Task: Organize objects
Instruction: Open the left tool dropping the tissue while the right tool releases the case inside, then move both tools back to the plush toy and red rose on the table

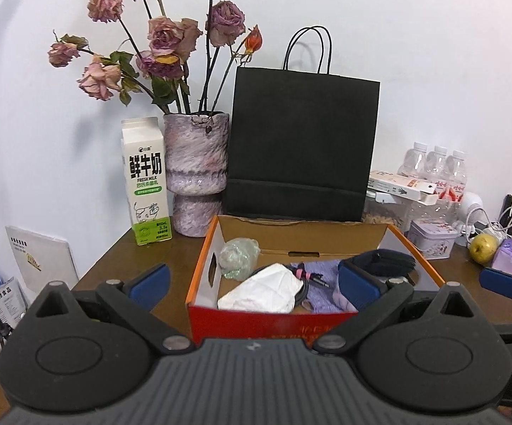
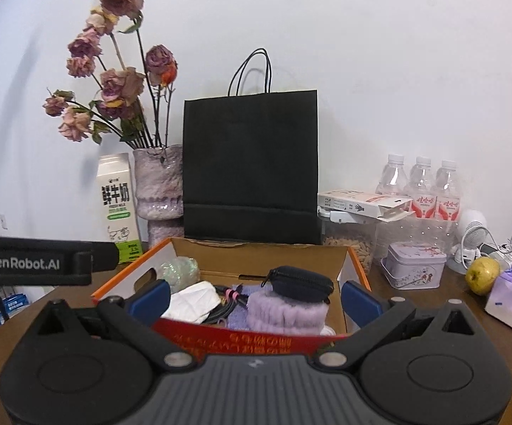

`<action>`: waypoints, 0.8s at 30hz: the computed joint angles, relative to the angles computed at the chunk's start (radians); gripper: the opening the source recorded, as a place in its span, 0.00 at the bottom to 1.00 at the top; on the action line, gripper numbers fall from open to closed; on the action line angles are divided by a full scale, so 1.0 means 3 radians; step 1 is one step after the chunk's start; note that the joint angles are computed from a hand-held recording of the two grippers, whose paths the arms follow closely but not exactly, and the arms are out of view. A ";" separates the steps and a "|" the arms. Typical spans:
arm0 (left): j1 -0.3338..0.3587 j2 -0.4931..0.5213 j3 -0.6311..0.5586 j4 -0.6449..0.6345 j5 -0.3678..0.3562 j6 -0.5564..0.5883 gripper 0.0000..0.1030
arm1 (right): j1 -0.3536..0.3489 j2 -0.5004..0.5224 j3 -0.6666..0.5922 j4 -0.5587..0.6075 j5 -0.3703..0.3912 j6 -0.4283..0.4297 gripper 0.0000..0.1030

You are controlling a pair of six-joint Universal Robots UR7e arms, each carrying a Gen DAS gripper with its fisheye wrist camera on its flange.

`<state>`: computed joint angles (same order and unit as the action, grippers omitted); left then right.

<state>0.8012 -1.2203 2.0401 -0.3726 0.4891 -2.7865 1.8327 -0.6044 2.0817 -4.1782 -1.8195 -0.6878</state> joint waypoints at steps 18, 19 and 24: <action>-0.0665 -0.0154 0.0585 0.0710 -0.0609 -0.1105 1.00 | 0.0006 -0.0140 0.0832 -0.0593 0.0057 -0.0110 1.00; -0.0696 -0.0122 0.0597 0.0798 -0.0635 -0.1232 1.00 | -0.0003 -0.0142 0.0869 -0.0621 0.0061 -0.0125 1.00; -0.0857 0.0046 0.0693 0.1317 -0.0747 -0.1995 1.00 | -0.0089 -0.0131 0.1062 -0.0749 0.0114 -0.0239 1.00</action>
<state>0.5443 -1.2064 2.2480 0.0225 0.2651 -3.3851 1.8061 -0.6438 2.4005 -4.4029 -1.7854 -0.7594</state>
